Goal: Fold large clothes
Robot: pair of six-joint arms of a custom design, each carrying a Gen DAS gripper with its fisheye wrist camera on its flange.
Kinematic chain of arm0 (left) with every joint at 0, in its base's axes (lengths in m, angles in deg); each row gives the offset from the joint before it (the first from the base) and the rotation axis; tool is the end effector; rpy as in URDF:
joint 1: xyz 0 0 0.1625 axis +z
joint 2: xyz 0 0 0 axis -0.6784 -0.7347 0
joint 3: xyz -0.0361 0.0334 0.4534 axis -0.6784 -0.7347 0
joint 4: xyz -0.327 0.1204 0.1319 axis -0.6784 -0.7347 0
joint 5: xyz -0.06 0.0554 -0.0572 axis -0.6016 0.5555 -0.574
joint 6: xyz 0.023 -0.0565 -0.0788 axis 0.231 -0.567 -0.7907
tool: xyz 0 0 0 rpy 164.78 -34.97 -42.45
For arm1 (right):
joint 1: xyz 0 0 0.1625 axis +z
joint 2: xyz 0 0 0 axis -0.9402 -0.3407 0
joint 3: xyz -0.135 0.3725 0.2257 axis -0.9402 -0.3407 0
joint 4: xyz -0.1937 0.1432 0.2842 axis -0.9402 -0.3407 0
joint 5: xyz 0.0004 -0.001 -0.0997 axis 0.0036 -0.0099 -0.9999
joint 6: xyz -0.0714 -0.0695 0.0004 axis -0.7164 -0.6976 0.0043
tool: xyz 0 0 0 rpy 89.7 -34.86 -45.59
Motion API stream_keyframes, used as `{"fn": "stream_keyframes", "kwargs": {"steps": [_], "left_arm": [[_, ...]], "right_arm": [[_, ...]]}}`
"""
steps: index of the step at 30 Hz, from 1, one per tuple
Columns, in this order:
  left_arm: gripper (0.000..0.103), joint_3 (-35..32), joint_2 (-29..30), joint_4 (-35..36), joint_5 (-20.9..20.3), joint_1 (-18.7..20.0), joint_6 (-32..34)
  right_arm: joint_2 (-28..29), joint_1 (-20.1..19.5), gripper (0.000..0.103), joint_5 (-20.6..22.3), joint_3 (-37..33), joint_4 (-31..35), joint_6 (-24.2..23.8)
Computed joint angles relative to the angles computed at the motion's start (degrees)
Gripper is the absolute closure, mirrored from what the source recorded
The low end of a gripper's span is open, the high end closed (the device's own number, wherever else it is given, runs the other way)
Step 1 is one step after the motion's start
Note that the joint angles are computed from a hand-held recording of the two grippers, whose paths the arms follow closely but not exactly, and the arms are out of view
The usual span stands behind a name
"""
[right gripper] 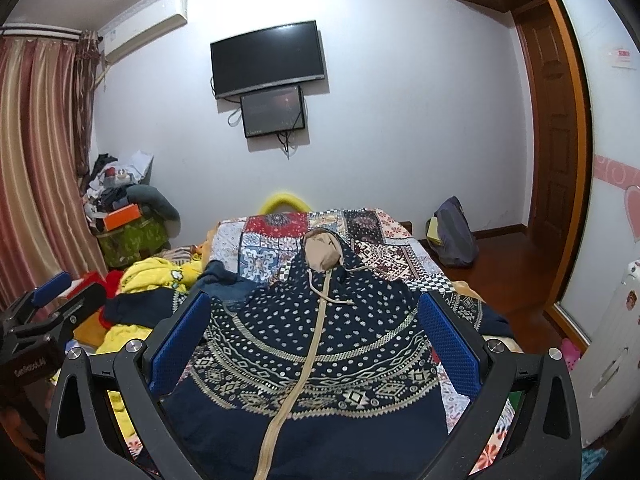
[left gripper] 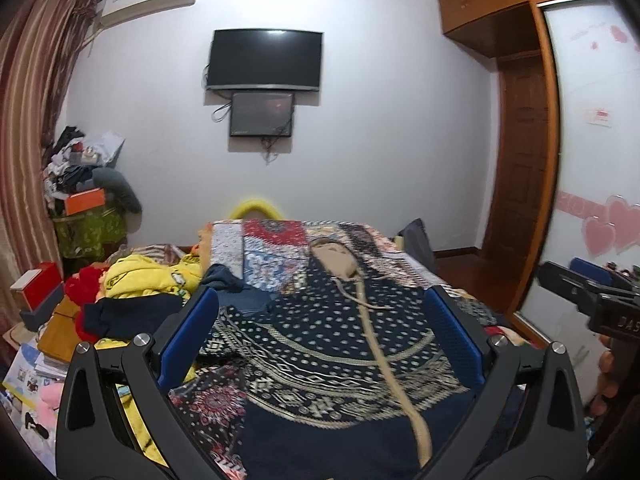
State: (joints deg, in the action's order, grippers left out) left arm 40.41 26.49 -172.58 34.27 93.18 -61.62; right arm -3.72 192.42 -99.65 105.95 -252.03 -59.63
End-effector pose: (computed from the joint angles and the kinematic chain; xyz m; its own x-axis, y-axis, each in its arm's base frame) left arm -0.2133 -0.5866 0.3746 -0.7453 -0.0003 -0.6668 0.6380 0.2901 -0.7133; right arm 0.4604 -0.5821 0.2005 -0.7483 -0.2195 0.6260 -0.6571 0.3748 -0.6541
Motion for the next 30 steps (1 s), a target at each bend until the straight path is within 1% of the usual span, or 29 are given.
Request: {"fn": "stream_keyframes", "kwargs": {"steps": [4, 8, 11, 14, 20, 21, 23, 24, 25, 27, 30], "left_arm": [[0.000, -6.53, 2.39, 4.23, -0.94, 4.57, -0.32], [0.000, -13.91, 4.92, 7.29, -0.73, 9.01, 0.85], [0.000, -19.86, 6.32, 12.65, -0.98, 12.58, 0.20], [0.000, -25.73, 7.19, 21.92, -1.05, 16.16, -4.28], [0.000, -35.95, 8.18, 44.96, -3.98, 23.69, -19.35], [0.000, -37.38, 8.37, 48.55, -4.88, 24.84, -21.72], [0.000, -40.30, 8.67, 55.62, -8.09, 27.41, -27.14], [0.000, -41.70, 8.79, 58.79, -10.71, 28.82, -29.88], [0.000, -42.42, 8.85, 60.73, -12.45, 29.64, -32.03], [0.006, -44.07, 9.19, 63.90, -16.87, 31.87, -36.27], [0.012, -46.45, 10.22, 66.85, -20.12, 33.69, -39.60]], "right_arm": [[2.34, -1.18, 0.000, -0.11, -5.27, 4.47, -0.15], [4.99, -2.60, 0.000, 0.00, -11.28, 9.56, -0.23], [7.86, -3.66, 0.000, -1.41, -16.98, 13.12, -1.22], [10.60, -4.78, 0.000, -2.66, -22.85, 18.25, -1.58], [16.92, -7.24, 0.000, -4.07, -36.83, 33.09, -0.92], [18.21, -7.54, 0.000, -4.51, -39.29, 35.35, -1.06], [20.65, -8.33, 0.001, -4.78, -44.12, 40.52, -0.34], [21.14, -8.63, 0.001, -4.46, -45.35, 42.71, 0.61], [21.83, -9.16, 0.001, -3.67, -47.18, 46.26, 2.31], [23.65, -10.11, 0.002, -2.38, -51.29, 51.65, 4.57], [26.42, -10.87, 0.002, -1.95, -56.96, 57.40, 6.22]]}}
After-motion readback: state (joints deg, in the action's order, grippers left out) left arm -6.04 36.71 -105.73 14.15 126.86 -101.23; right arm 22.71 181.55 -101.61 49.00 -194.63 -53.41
